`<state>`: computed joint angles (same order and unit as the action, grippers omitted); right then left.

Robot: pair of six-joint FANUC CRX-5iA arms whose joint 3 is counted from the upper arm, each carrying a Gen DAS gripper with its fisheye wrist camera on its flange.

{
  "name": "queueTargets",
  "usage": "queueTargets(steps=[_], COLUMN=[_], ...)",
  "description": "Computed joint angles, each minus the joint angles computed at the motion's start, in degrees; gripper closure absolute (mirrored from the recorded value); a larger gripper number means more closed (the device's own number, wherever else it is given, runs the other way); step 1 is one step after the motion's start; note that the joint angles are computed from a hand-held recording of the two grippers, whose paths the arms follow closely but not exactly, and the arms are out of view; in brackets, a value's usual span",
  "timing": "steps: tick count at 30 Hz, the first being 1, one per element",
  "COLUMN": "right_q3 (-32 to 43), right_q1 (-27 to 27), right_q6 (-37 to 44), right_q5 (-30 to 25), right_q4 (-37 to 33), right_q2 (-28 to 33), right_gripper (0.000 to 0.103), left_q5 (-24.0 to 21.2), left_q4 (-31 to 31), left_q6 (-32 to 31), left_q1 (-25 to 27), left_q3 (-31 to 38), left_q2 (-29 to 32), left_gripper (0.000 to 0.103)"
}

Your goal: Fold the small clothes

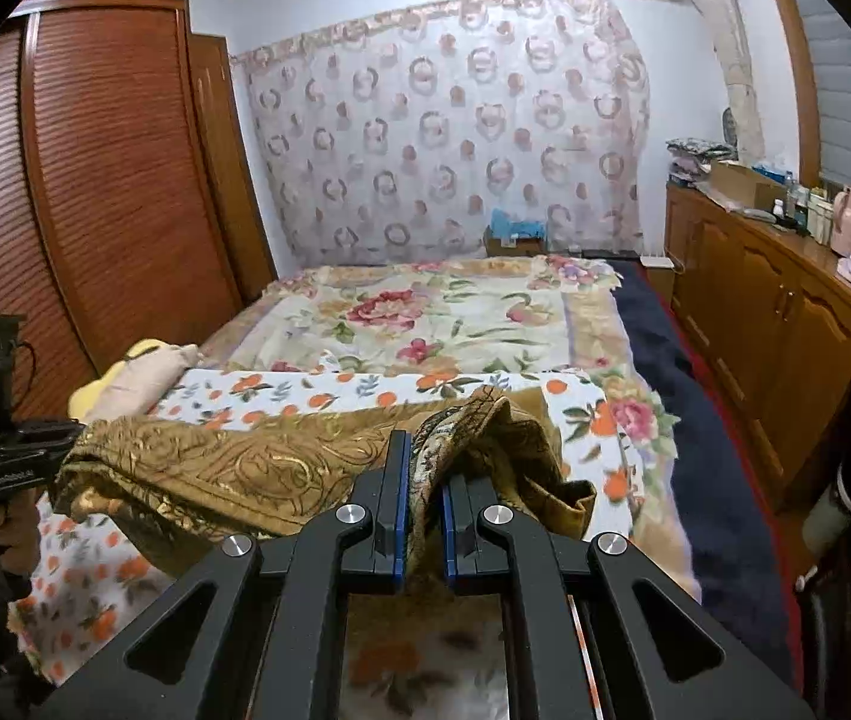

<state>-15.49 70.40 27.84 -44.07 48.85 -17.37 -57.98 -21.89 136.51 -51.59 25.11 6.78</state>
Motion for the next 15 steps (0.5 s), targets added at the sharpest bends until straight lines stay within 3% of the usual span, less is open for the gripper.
queueTargets(steps=[6,9,11,13,15], right_q3=[8.04,10.82,11.89,11.47,10.02], right_q1=[-2.33,-2.91,-2.60,-2.60,-2.39], right_q6=[5.83,8.48,9.62,8.55,6.51], right_q5=[-3.08,-3.87,-4.71,-5.00,-4.89], right_q4=[-5.86,-7.84,-8.13,-5.26,-2.41], right_q2=[6.85,8.42,8.41,8.36,7.28], right_gripper=[0.091,0.085,0.069,0.050,0.045], left_q5=[-2.38,-0.80,-0.88,-0.37,-1.16], left_q4=[2.62,2.40,-0.70,-1.92,-2.74], left_q6=[-0.97,-0.24,1.66,2.28,2.39], left_q1=[3.69,4.18,3.36,3.18,3.03], left_q3=[1.07,-0.58,-0.64,-1.29,-1.32], left_q2=[2.33,1.16,0.46,-0.42,-0.69], left_gripper=[0.097,0.065,0.038,0.026,0.025])
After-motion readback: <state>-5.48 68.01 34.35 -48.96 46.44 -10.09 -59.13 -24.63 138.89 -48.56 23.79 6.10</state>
